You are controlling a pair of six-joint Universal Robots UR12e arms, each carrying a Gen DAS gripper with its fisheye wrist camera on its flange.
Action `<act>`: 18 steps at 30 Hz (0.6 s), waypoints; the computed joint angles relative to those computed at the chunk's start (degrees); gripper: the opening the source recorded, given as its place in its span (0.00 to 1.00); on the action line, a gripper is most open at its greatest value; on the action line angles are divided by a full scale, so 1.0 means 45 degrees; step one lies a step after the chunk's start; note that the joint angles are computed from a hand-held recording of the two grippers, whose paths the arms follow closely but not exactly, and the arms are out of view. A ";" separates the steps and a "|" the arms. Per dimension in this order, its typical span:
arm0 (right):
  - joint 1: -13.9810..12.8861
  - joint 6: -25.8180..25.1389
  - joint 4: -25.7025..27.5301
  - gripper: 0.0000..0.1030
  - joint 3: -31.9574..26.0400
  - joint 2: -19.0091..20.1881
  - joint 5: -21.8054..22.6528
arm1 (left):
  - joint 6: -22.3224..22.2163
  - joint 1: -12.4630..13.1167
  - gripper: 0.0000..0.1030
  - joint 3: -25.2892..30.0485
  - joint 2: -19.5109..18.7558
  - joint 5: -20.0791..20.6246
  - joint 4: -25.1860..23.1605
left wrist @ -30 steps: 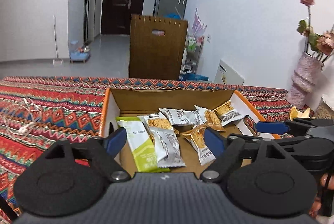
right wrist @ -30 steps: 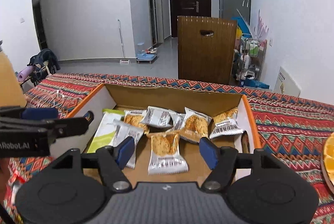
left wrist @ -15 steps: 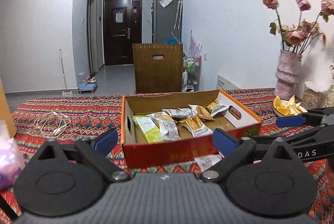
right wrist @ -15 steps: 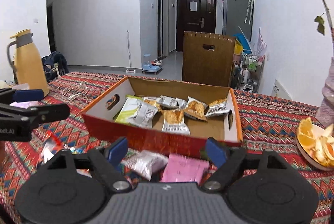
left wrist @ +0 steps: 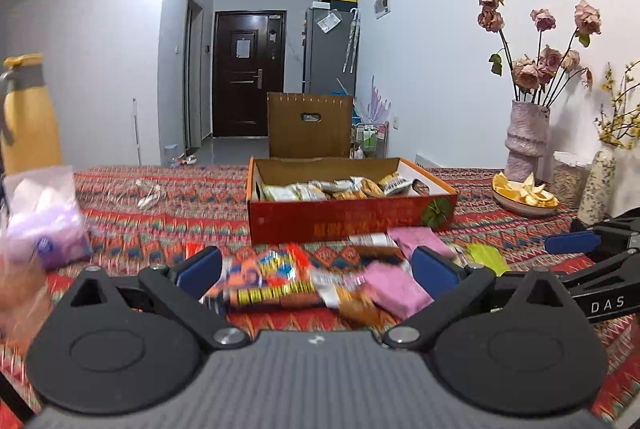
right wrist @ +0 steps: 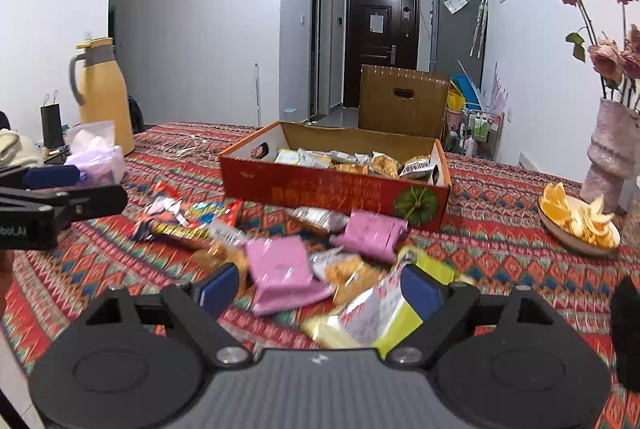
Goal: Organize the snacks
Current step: 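Withdraw both tools from the box back over the snack pile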
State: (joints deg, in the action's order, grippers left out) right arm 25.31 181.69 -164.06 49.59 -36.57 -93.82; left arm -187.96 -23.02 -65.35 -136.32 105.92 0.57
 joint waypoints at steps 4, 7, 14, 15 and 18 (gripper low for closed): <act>0.0117 0.0107 -0.0830 0.92 0.1644 -0.0735 0.0006 | -0.0288 -0.0186 1.00 -0.1165 0.0455 0.0392 0.0418; 0.0214 -0.0017 -0.1145 0.93 0.2519 -0.1126 -0.0306 | -0.0658 -0.0266 1.00 -0.1838 0.0748 0.0694 0.0313; 0.0243 0.0691 -0.1165 0.93 0.3770 -0.1724 -0.0161 | -0.0827 -0.0303 1.00 -0.2645 0.1115 0.1106 0.0178; 0.0253 0.0786 -0.1162 0.93 0.3881 -0.1780 -0.0228 | -0.0827 -0.0288 1.00 -0.2654 0.1122 0.1162 0.0159; 0.0254 0.1006 -0.1228 0.93 0.4083 -0.1855 -0.0444 | -0.0829 -0.0225 1.00 -0.2623 0.1123 0.1117 0.0068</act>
State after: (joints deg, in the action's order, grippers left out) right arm 26.45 186.22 -169.59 67.96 -44.92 -95.82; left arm -191.69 -24.03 -77.16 -131.27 110.94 0.87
